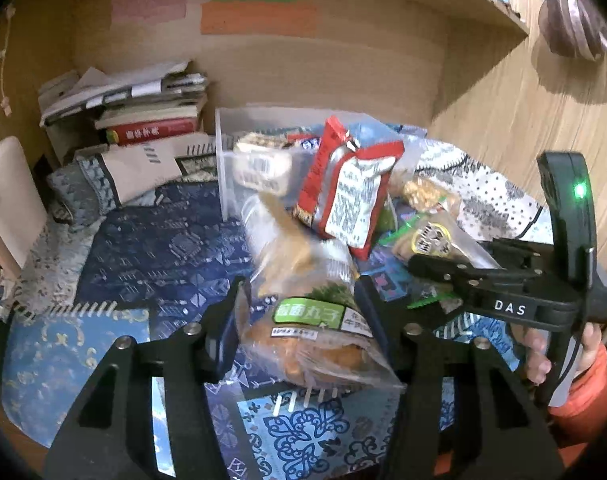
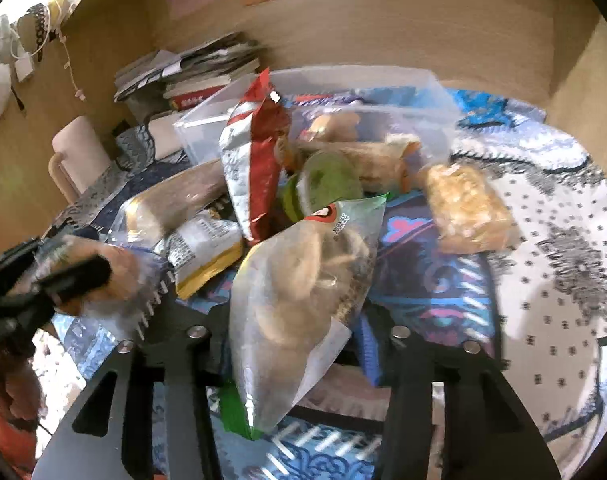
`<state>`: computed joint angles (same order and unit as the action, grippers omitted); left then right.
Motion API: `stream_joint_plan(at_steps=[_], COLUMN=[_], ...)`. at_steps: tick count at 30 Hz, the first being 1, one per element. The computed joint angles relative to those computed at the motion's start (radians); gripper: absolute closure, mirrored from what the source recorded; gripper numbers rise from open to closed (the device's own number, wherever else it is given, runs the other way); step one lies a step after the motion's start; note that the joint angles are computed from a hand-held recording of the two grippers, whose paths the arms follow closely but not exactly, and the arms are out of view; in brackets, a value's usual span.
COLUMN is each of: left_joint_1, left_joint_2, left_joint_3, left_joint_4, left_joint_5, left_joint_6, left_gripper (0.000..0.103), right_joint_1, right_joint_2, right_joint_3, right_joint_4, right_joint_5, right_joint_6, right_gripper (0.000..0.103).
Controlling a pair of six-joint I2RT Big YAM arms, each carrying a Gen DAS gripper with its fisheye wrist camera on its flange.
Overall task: Organize snacks
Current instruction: 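Grasp green-labelled bagged bread with left gripper while right grasps clear cookie bag, then carry both bags over the clear bin and release them inside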
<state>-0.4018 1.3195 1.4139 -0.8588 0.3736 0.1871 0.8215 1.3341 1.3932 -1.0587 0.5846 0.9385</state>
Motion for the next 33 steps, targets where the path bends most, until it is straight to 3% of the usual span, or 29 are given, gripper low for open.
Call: stream_joint_plan(at_steps=[4, 8, 19, 27, 33], left_joint_1=[0.002, -0.009, -0.016, -0.021, -0.032], left_joint_2=[0.002, -0.001, 0.07, 0.173, 0.29], left_joint_3=[0.027, 0.044, 0.177, 0.307, 0.433], left_joint_4=[-0.005, 0.024, 0.069, 0.104, 0.054], left_joint_5=[0.022, -0.003, -0.03, -0.076, -0.106], left_joint_6=[-0.009, -0.01, -0.057, -0.083, -0.094], left_gripper=[0.052, 0.053, 0.053, 0.053, 0.052], right_joint_1=[0.01, 0.016, -0.01, -0.084, -0.155], right_joint_2=[-0.028, -0.042, -0.05, -0.039, -0.023], right_joint_3=[0.005, 0.024, 0.098, 0.136, 0.154], right_joint_4=[-0.021, -0.038, -0.032, 0.033, 0.057], right_joint_5=[0.047, 0.103, 0.217, 0.207, 0.162], right_joint_6=[0.008, -0.007, -0.113, -0.231, -0.291], right_gripper=[0.06, 0.06, 0.06, 0.06, 0.06])
